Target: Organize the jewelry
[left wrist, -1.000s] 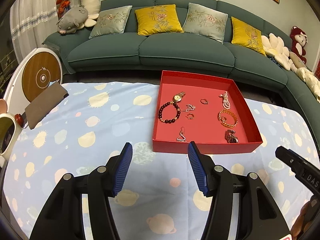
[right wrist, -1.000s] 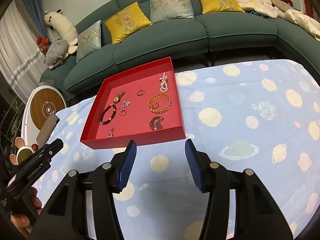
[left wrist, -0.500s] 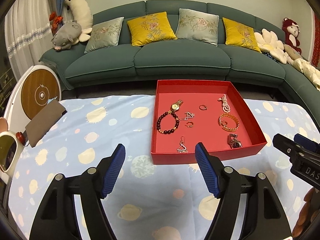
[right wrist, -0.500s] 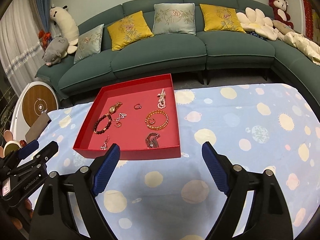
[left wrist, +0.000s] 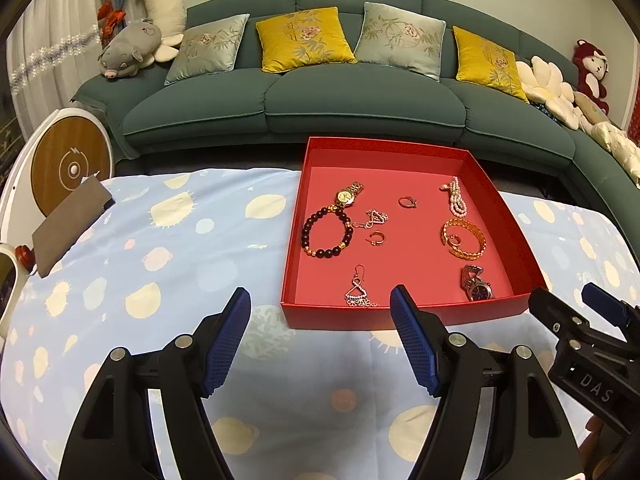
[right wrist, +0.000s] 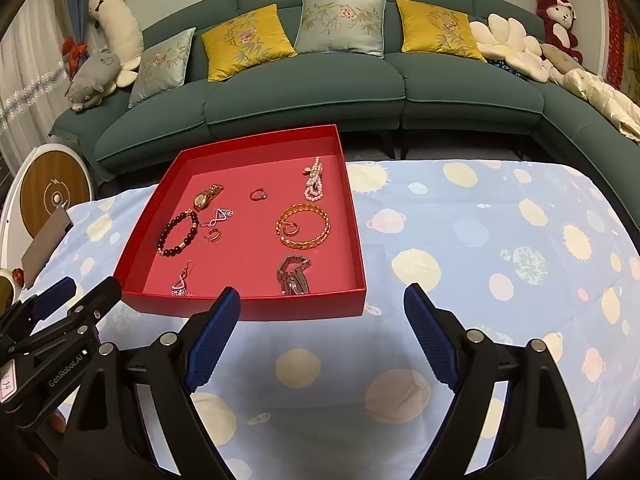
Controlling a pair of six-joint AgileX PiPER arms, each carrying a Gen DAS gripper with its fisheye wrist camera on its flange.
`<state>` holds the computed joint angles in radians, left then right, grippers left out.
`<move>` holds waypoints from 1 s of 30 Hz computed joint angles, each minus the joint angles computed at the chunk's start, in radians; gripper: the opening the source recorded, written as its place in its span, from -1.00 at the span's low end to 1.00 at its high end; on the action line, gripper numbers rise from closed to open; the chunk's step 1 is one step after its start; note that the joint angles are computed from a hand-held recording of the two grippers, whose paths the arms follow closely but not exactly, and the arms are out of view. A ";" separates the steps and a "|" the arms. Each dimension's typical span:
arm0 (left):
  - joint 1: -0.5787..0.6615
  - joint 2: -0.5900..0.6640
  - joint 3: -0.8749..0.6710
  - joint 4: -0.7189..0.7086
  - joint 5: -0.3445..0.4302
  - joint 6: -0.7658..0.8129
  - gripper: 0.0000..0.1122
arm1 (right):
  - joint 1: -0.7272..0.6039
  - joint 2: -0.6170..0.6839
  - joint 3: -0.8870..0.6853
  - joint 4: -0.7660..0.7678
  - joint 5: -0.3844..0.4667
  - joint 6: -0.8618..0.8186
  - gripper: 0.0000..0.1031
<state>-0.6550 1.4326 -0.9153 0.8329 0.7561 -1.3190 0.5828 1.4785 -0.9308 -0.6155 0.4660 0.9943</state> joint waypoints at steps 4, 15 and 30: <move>-0.009 0.003 -0.003 0.025 0.020 -0.024 0.25 | 0.012 -0.003 -0.001 -0.003 0.003 0.001 0.58; 0.000 0.039 -0.011 0.035 0.024 -0.030 0.26 | 0.026 0.003 -0.004 -0.038 0.010 0.034 0.69; -0.035 0.087 -0.035 0.063 0.042 -0.068 0.26 | 0.043 0.016 -0.006 -0.054 0.014 0.045 0.69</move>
<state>-0.6903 1.5197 -0.9500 0.8959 0.7985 -1.3870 0.6260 1.4940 -0.9373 -0.6693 0.4796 1.0388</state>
